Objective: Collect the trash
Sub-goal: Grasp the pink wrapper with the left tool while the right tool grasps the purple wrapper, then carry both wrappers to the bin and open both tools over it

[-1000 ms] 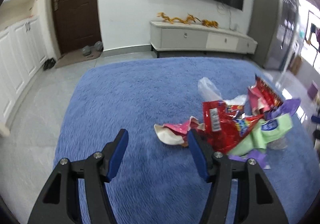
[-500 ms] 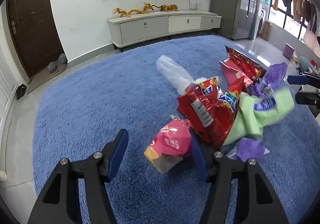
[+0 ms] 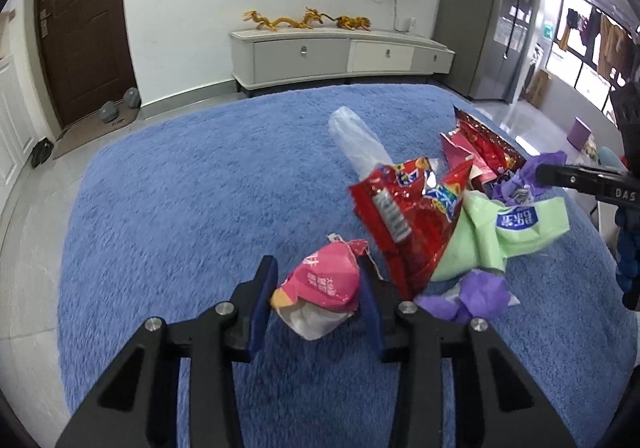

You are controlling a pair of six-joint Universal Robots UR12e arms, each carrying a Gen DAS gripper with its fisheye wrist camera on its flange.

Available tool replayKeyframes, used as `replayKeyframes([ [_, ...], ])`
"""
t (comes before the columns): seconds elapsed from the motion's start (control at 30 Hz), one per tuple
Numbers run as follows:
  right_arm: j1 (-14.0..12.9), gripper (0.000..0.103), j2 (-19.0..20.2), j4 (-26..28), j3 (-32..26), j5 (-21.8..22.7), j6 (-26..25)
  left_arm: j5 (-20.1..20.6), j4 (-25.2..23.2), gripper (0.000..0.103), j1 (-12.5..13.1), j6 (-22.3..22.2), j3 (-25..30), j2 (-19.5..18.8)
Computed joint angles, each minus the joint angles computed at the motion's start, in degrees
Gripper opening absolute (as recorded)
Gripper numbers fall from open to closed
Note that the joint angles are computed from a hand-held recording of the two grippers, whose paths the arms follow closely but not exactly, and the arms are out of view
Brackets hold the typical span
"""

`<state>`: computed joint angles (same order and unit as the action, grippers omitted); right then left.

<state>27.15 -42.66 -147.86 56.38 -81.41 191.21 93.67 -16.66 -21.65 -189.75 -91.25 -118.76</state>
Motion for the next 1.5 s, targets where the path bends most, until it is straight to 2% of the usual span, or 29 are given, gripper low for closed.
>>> replayKeyframes([
  [0.23,0.06,0.01,-3.17,-6.18,5.08,-0.16,-1.34,2.42,2.55,0.038,-0.49,-4.98,-4.29,3.34],
  [0.43,0.26,0.01,-6.55,-10.04,9.89,-0.25,-2.96,4.26,5.65,0.038,-2.1,-7.53,-7.89,6.73],
  [0.63,0.07,0.01,-10.24,-13.38,15.6,-1.03,-2.99,5.22,6.78,0.038,-4.41,-7.07,-8.26,8.36],
  [0.83,-1.05,0.01,-14.61,-18.31,22.85,-2.92,-1.27,4.59,7.17,0.038,-7.13,-5.61,-5.73,7.7],
  [0.97,-2.39,0.01,-17.9,-22.1,28.28,-5.67,0.7,2.01,6.03,0.038,-8.89,-3.97,-1.02,5.26],
  [1.13,-4.4,0.01,-21.82,-26.59,35.21,-11.19,4.24,-2.53,2.38,0.037,-11.35,-0.92,7.93,0.11],
  [1.33,-7.3,0.01,-24.91,-27.92,41.85,-17.66,10.58,-9.83,-6.72,0.038,-14.26,2.36,23.05,-8.82],
  [1.5,-9.71,0.01,-25.95,-26.6,45.57,-20.3,15.2,-13.1,-18.48,0.038,-16.96,5.68,39.04,-18.04],
])
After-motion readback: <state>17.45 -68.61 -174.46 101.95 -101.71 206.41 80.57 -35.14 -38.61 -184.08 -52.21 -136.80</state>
